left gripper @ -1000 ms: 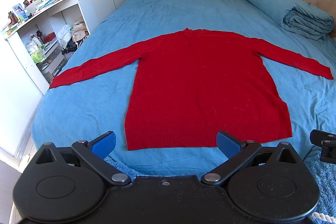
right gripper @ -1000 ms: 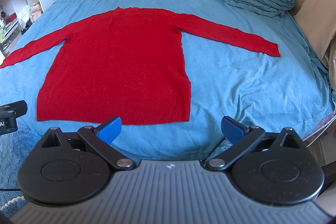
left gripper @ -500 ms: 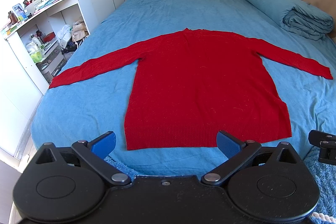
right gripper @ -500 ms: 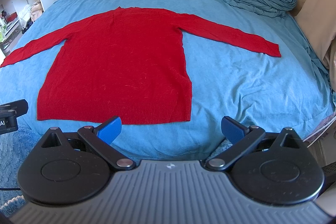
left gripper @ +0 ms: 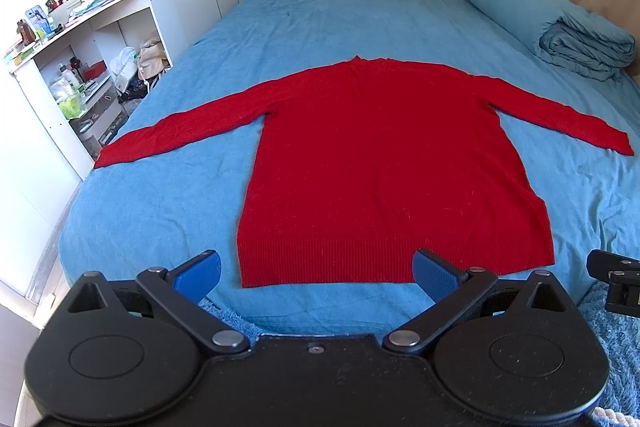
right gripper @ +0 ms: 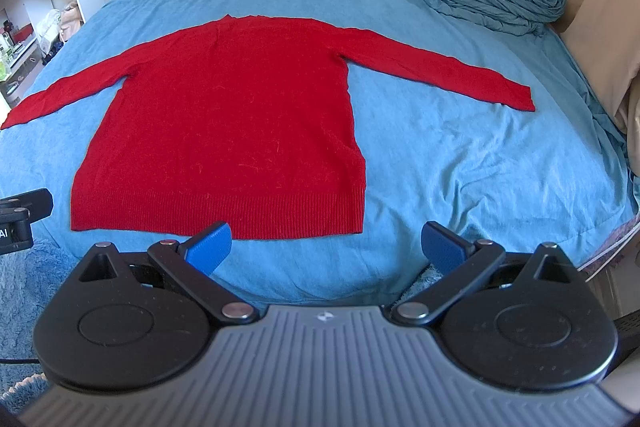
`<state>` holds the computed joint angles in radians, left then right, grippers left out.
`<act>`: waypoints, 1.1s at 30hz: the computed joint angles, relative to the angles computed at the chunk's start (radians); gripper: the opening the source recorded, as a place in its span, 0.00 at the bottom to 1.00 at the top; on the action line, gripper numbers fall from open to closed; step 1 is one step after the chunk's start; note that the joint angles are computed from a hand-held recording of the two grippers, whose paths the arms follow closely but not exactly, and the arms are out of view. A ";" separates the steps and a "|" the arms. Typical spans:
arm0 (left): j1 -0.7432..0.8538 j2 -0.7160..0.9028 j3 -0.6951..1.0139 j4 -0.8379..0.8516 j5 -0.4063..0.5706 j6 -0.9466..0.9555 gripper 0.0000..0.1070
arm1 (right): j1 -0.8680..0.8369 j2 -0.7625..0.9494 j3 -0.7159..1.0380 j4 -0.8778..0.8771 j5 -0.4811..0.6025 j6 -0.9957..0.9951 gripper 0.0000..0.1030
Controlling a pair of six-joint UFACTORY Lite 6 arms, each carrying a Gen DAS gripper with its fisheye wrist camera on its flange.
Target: Fold small clothes
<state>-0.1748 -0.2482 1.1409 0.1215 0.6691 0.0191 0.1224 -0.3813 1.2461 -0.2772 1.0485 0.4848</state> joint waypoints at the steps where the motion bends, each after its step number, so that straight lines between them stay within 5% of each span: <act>1: 0.000 0.001 0.001 -0.001 0.001 0.000 0.96 | 0.001 0.000 0.000 -0.001 0.000 0.001 1.00; 33: 0.005 -0.001 0.000 -0.006 0.002 0.007 0.96 | 0.008 0.004 0.011 -0.001 0.010 0.006 1.00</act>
